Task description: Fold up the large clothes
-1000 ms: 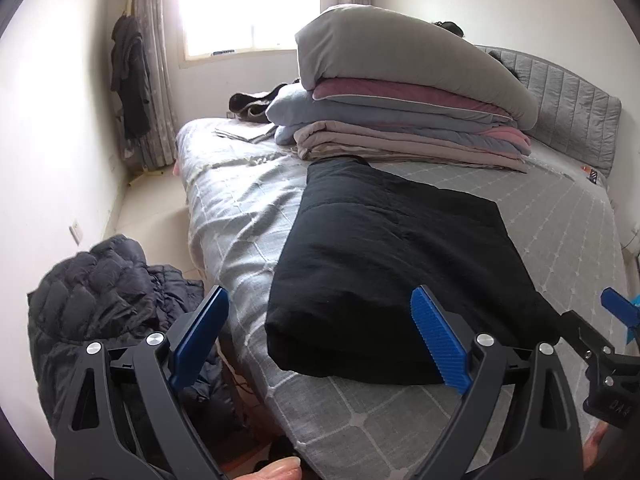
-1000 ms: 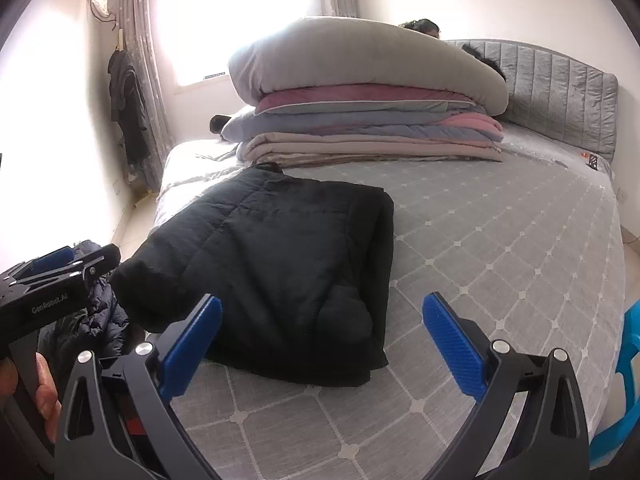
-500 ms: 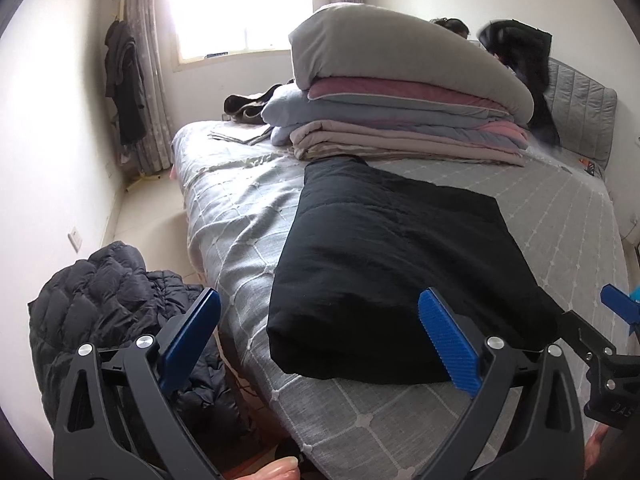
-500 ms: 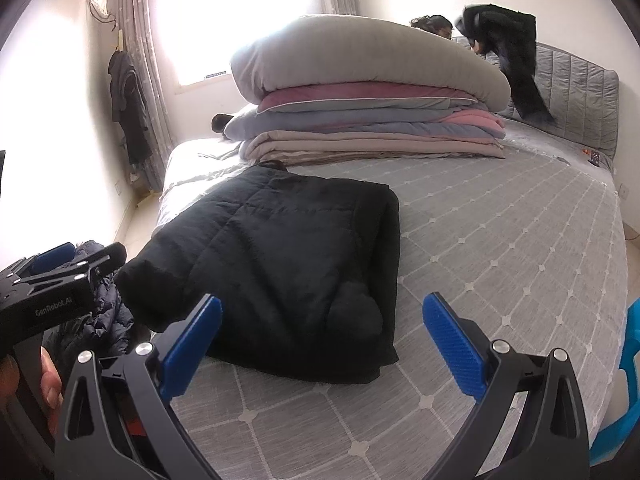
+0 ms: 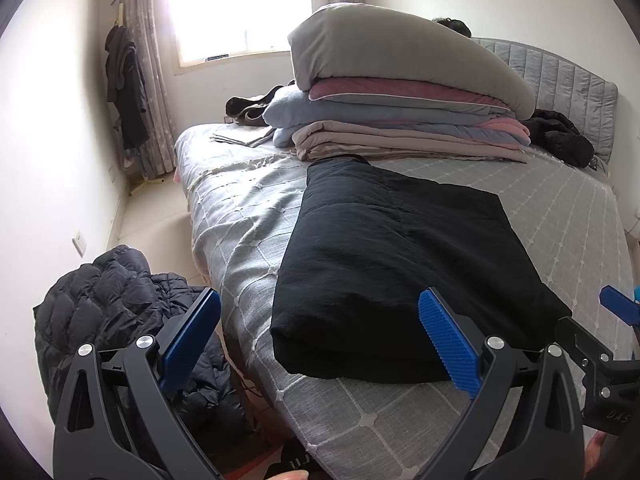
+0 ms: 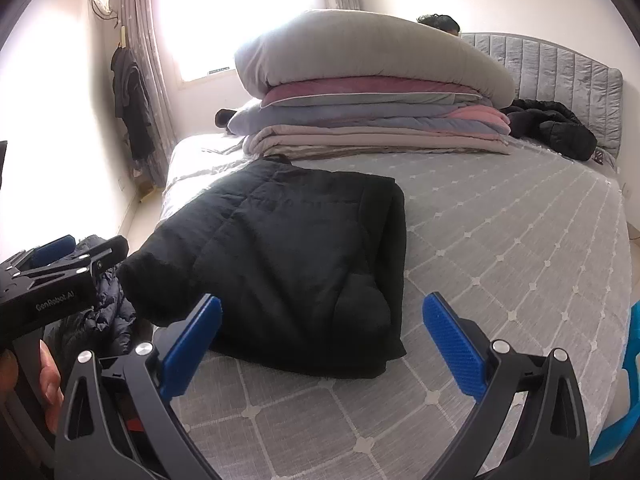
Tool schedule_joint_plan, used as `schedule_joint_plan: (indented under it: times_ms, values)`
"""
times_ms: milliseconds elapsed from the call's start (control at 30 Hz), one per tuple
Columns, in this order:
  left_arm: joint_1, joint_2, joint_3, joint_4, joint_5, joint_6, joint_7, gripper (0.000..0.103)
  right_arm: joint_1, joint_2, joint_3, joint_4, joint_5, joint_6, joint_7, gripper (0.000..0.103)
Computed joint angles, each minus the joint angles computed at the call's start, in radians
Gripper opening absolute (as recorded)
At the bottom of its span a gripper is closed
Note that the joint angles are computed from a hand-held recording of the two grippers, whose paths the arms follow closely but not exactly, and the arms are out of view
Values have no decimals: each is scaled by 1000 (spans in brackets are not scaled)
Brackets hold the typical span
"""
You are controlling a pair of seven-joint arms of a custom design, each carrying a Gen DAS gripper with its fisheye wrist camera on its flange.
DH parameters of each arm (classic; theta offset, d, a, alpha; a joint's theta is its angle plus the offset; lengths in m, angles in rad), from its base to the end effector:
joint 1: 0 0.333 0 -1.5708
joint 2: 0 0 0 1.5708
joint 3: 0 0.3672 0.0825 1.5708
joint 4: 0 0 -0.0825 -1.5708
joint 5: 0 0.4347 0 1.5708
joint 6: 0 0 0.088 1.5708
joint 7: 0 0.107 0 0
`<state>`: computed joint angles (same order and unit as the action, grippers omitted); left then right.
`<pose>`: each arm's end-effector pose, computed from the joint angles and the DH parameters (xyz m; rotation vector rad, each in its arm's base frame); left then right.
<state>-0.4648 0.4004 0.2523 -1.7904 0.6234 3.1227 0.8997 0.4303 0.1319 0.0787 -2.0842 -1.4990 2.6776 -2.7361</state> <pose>0.7142 -0.2321 0.4503 -1.4585 1.8361 -0.8831 0.5412 0.3358 0.4117 -1.4510 1.7851 -0.8134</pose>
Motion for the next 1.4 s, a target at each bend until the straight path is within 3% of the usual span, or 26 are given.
schedule_joint_plan:
  times_ms: [1100,1300,1400]
  values:
    - [-19,6,22,3,0,12,9,96,3,5,-3,5,6,8,-7,98]
    - [-3,7,5,6,-30,2,33,96,3,6,-3,5,7,13,-6,98]
    - [46,4,-53,5,-62,-3,71,96,3,7,-4,5,4,13,-4,98]
